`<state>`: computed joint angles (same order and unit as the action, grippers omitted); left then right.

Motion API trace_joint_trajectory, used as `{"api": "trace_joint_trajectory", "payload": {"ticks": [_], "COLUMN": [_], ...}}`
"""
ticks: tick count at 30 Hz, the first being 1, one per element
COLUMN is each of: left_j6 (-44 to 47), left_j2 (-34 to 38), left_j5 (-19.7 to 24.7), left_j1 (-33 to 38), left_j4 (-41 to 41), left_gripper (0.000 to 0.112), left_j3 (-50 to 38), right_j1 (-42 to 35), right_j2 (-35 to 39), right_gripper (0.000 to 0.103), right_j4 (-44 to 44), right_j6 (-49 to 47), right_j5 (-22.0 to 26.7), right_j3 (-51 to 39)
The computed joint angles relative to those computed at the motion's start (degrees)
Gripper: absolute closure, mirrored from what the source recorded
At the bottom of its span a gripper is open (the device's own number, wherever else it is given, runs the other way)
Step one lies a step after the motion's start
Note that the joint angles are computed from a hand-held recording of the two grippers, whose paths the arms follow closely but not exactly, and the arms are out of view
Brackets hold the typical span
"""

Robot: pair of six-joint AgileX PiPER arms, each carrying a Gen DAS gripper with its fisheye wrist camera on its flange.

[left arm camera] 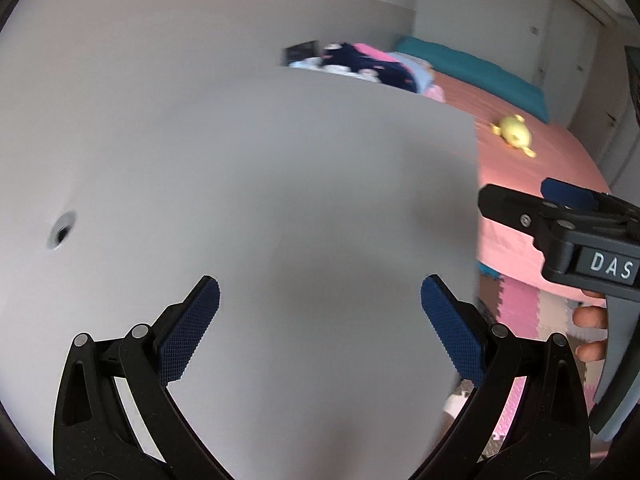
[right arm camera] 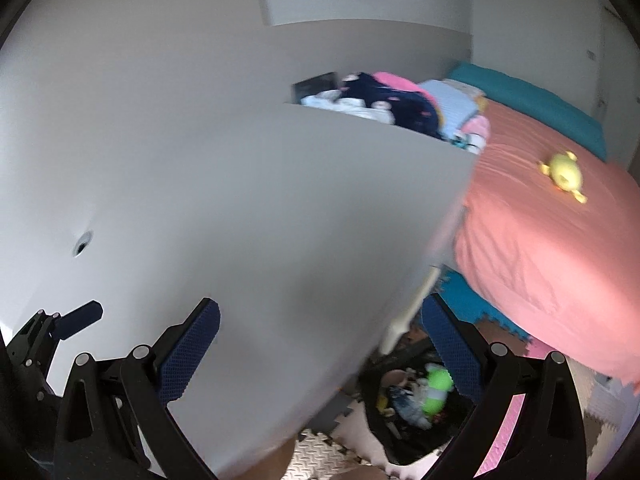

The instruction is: Collect trash

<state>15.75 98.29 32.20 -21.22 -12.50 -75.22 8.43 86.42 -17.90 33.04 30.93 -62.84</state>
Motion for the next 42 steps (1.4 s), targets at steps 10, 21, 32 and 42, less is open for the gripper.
{"api": "trace_joint_trajectory", "payload": {"ticks": [10,21,32,42], "left_j6": [9.36,20.83,26.39,23.37], "left_j2": [-2.6,-2.62,2.51,2.9], "left_j5": [-0.09,-1.21,-1.43,-1.89], "left_j1": [16.16,30.47,36.91,36.11], "left_j4": [-5.91,-11.36,-16.76,-12.78], "left_gripper": [0.015,0.015,0.015,0.015], "left_j3": [5.34,9.65,7.89,7.72], "right_j1": [14.18,24.59,29.44,29.95], "right_j2": [10.79,21.47,28.44,31.14], "right_gripper": [0.003,0.003,0.003,0.002], "right_j4": [-4.39,-10.83,-14.56,-13.74], "right_j6": [8.62,17.98,24.98,24.55], "right_j5": [0.68,2.99,5.06,7.73], "right_j3": [-9.55,-18.22,-22.04,-25.72]}}
